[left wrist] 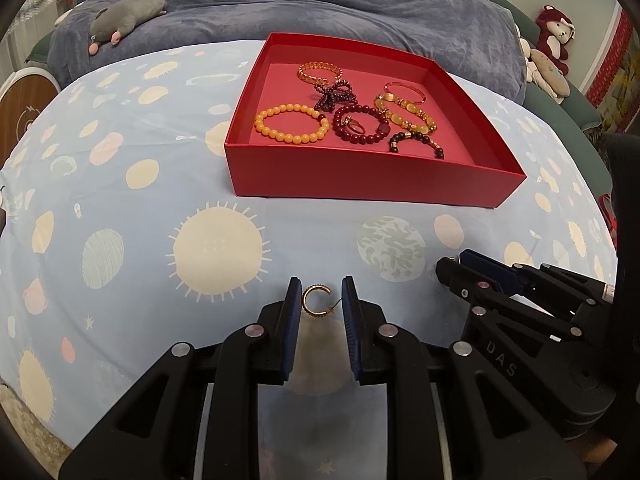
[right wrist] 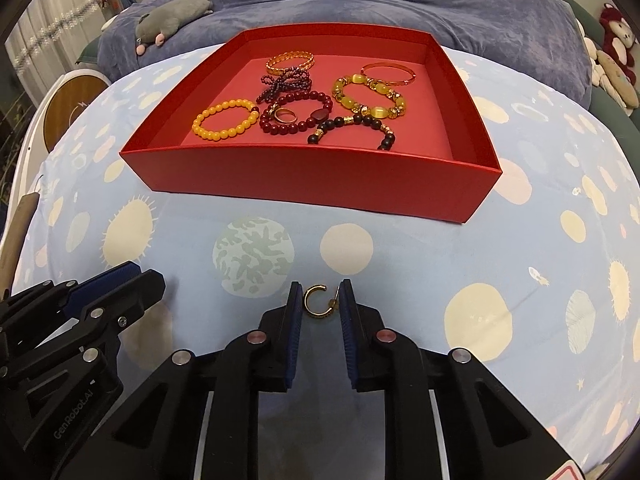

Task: Organize jewelry
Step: 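Carry both earrings into the red box and open both tools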

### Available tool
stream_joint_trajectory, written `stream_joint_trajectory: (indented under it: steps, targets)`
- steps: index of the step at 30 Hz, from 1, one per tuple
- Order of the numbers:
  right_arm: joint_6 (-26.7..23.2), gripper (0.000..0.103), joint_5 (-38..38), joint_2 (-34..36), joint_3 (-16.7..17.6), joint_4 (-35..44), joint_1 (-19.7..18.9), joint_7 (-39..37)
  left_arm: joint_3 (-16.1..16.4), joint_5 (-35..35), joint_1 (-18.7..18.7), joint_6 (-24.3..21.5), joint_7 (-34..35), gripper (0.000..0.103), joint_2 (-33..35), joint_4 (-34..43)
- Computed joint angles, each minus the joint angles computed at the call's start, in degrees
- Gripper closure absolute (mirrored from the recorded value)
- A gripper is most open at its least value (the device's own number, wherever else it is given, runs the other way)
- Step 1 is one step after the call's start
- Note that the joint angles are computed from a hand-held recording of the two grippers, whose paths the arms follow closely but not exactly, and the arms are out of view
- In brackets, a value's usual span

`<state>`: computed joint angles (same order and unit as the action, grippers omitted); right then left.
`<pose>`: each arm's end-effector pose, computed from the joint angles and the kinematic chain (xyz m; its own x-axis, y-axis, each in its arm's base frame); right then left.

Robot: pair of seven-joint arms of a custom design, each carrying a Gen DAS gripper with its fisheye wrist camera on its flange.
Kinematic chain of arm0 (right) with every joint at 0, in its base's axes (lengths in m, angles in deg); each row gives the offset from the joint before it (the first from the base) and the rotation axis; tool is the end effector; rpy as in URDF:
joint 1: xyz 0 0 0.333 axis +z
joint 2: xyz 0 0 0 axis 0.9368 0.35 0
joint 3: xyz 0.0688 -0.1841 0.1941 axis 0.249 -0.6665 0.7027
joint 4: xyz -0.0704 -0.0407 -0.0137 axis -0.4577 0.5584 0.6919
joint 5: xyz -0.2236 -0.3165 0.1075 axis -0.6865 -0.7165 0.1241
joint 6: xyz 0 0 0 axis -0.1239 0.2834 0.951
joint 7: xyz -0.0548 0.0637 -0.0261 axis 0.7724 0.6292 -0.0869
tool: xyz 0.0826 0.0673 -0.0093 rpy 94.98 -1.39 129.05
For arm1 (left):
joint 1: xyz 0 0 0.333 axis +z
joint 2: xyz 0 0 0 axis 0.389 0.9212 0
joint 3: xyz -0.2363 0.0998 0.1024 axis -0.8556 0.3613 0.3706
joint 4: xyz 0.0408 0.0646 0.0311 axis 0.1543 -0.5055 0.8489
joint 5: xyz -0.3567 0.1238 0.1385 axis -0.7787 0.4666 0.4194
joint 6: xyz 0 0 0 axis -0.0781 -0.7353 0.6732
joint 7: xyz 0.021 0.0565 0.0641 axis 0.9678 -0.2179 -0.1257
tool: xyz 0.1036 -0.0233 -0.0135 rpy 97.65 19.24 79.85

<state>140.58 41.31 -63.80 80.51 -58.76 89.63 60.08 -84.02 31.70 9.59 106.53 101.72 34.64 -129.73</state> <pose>0.4700 0.2171 0.5266 0.5041 -0.8587 -0.0922 -0.7886 -0.4141 -0.4545 0.3816 -0.2396 0.5258 0.2913 -0.9473 0.1332 -0.8017 -0.3177 -0.5063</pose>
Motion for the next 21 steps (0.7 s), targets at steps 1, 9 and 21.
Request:
stream_joint_trajectory:
  steps: [1,9,21]
  targets:
    - [0.07,0.085,-0.08,-0.1,0.0,-0.06,-0.06,0.06,0.01,0.01,-0.01,-0.05,0.03,0.083,0.01,0.03]
    - [-0.7,0.086,3.54,-3.18,-1.45,0.21,0.11,-0.4,0.12,0.74,0.29,-0.7,1.19,0.083,0.66,2.29]
    - [0.11,0.085,6.88,7.72,-1.81,17.57,-1.14,-2.76,1.13,6.8,4.59,1.87,6.34,0.083,12.23,17.28]
